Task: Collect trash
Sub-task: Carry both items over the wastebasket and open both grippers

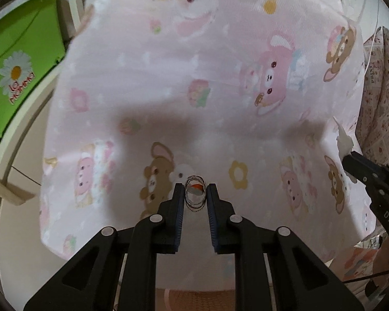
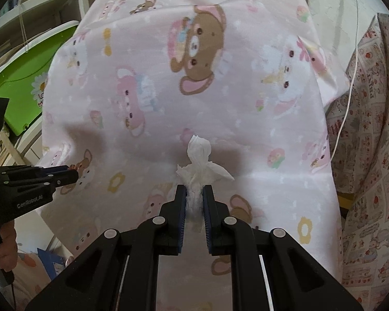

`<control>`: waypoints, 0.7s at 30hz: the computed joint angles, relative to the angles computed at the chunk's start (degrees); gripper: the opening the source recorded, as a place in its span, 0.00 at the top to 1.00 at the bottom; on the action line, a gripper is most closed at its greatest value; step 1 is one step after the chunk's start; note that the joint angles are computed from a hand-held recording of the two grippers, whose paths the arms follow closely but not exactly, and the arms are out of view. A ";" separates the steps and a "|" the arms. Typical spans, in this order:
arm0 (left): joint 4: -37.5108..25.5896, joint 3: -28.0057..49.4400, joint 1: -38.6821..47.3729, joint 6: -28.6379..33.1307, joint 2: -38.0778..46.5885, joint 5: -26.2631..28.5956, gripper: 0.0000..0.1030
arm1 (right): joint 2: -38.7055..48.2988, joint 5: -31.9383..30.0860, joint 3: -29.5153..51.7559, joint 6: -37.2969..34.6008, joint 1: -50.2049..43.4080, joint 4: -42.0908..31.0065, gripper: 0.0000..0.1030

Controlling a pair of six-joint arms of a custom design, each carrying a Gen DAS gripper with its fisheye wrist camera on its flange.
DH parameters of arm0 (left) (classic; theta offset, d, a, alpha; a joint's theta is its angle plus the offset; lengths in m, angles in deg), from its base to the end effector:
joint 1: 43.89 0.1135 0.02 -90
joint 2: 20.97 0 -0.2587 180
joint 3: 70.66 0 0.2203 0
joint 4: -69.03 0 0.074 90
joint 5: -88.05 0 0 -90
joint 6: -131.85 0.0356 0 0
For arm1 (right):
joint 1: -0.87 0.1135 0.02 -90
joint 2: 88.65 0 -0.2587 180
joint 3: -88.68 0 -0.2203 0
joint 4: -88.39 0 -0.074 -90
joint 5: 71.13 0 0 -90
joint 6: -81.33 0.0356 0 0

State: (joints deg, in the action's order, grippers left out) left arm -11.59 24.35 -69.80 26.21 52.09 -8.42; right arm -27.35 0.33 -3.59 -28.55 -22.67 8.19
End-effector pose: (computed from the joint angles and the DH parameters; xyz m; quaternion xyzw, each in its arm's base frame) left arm 0.1869 -0.0863 0.3499 0.0709 0.9588 -0.0448 0.2713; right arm 0.1482 -0.0522 0.3516 -0.0201 0.9391 0.0287 0.3417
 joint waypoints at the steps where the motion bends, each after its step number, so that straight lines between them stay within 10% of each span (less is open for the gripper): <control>1: -0.66 -0.15 -0.41 -0.16 -1.07 -0.55 0.84 | -0.33 -0.40 0.02 0.05 0.06 -0.28 0.87; 8: -4.26 0.00 -1.97 -4.42 -6.22 0.81 0.84 | -4.11 -3.92 0.55 -0.72 0.26 -4.64 0.87; 21: -13.77 -7.56 -28.34 -29.10 -16.30 -13.32 0.85 | -11.83 -10.21 3.97 -7.10 0.03 -19.21 0.87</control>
State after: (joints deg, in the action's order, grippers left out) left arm -25.36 16.79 -98.14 -2.89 35.80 -21.74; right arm -39.18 -9.88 0.38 -35.65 -22.64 -11.02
